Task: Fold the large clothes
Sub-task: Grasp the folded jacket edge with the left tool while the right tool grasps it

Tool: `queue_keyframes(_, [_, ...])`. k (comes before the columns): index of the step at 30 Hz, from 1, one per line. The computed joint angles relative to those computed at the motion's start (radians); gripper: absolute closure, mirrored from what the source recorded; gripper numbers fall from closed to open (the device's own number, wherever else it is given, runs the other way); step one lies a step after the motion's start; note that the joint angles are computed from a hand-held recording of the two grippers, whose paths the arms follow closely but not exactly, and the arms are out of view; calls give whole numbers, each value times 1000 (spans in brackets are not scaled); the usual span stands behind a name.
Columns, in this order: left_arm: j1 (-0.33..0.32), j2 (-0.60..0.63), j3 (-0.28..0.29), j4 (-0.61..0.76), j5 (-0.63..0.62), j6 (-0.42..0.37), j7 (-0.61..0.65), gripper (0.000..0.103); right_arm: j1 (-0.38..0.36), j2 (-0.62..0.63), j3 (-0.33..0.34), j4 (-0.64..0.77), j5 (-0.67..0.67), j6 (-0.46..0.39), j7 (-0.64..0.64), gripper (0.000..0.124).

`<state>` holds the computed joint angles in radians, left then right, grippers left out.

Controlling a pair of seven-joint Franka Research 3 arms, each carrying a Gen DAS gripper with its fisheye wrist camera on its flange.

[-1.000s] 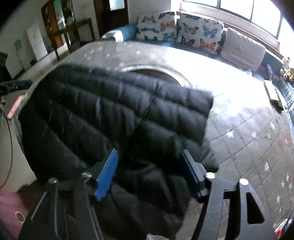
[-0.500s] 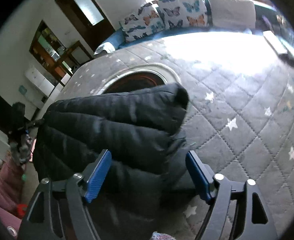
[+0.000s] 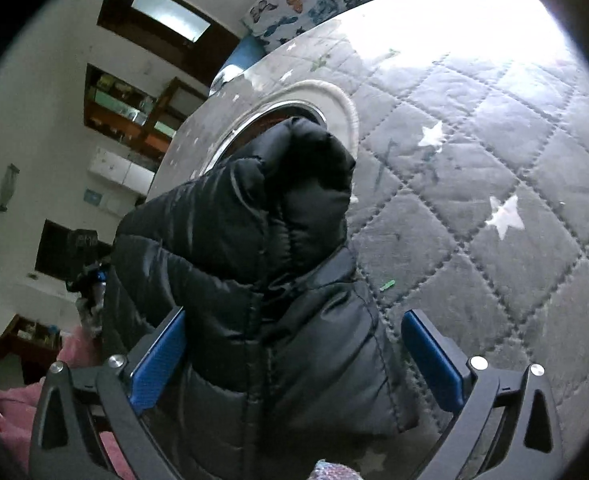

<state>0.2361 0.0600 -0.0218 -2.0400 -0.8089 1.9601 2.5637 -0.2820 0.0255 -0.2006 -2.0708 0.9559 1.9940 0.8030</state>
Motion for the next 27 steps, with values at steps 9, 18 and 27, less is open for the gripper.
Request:
queue_keyframes(9, [27,29,-2,17,-32,-80,-15,2,8,-14,5,0,-29,-94,49,21])
queue_keyframes(18, [39,67,-13,36,-53,-98,15,0,2,21,7,36,-29,-114,42,21])
queue_keyframes(27, [45,94,-24,61,-63,-150,26,0,13,-11,7,-6,-27,-63,45,21])
